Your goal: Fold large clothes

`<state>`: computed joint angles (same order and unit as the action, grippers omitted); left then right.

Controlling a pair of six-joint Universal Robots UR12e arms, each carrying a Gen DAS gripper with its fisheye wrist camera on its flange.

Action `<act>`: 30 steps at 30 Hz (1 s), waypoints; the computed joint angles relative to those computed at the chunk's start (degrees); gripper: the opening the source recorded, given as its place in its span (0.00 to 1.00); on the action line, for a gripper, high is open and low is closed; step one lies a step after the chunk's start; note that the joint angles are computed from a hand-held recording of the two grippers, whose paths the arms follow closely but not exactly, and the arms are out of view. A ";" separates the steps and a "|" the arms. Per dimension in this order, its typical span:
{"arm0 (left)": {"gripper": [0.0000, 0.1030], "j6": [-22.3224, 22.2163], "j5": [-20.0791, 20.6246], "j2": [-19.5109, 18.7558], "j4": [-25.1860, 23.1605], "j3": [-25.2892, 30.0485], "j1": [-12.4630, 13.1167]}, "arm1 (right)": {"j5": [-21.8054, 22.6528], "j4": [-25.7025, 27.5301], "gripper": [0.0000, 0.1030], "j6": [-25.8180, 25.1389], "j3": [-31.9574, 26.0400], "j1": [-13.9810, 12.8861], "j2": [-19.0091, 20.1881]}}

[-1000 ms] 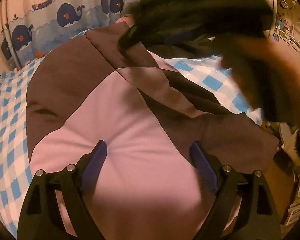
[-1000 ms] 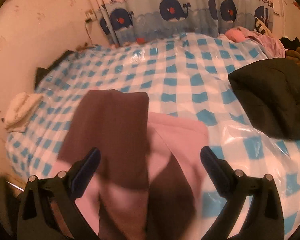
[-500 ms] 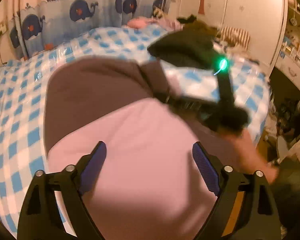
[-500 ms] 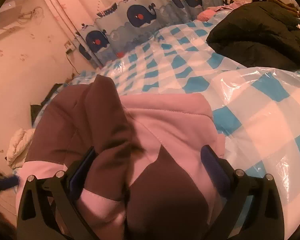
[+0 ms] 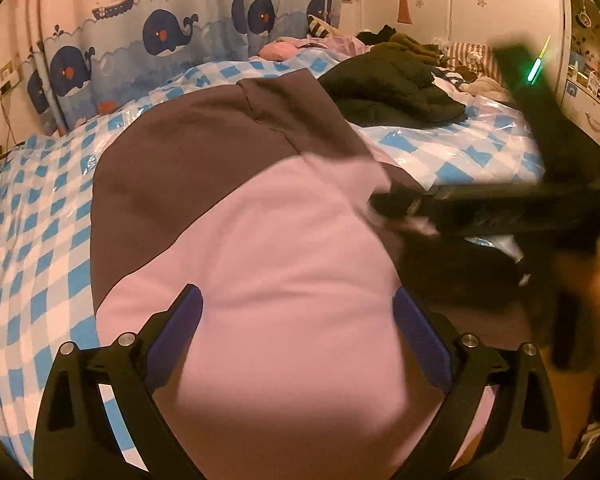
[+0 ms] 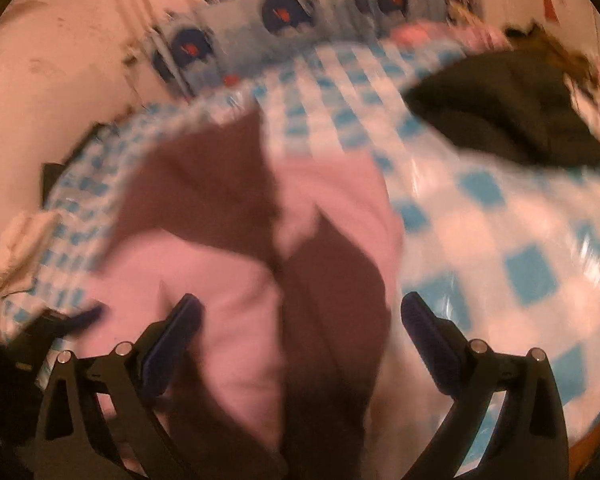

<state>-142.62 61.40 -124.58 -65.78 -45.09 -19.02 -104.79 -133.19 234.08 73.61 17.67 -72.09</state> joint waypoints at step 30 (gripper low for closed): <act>0.91 -26.53 -14.21 -15.84 -26.96 26.91 7.53 | 6.96 -11.64 0.94 10.93 7.33 -1.15 -1.75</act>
<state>-169.15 47.19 -140.41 -92.74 -18.18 -11.50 -97.83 -144.83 245.01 80.93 16.51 -73.84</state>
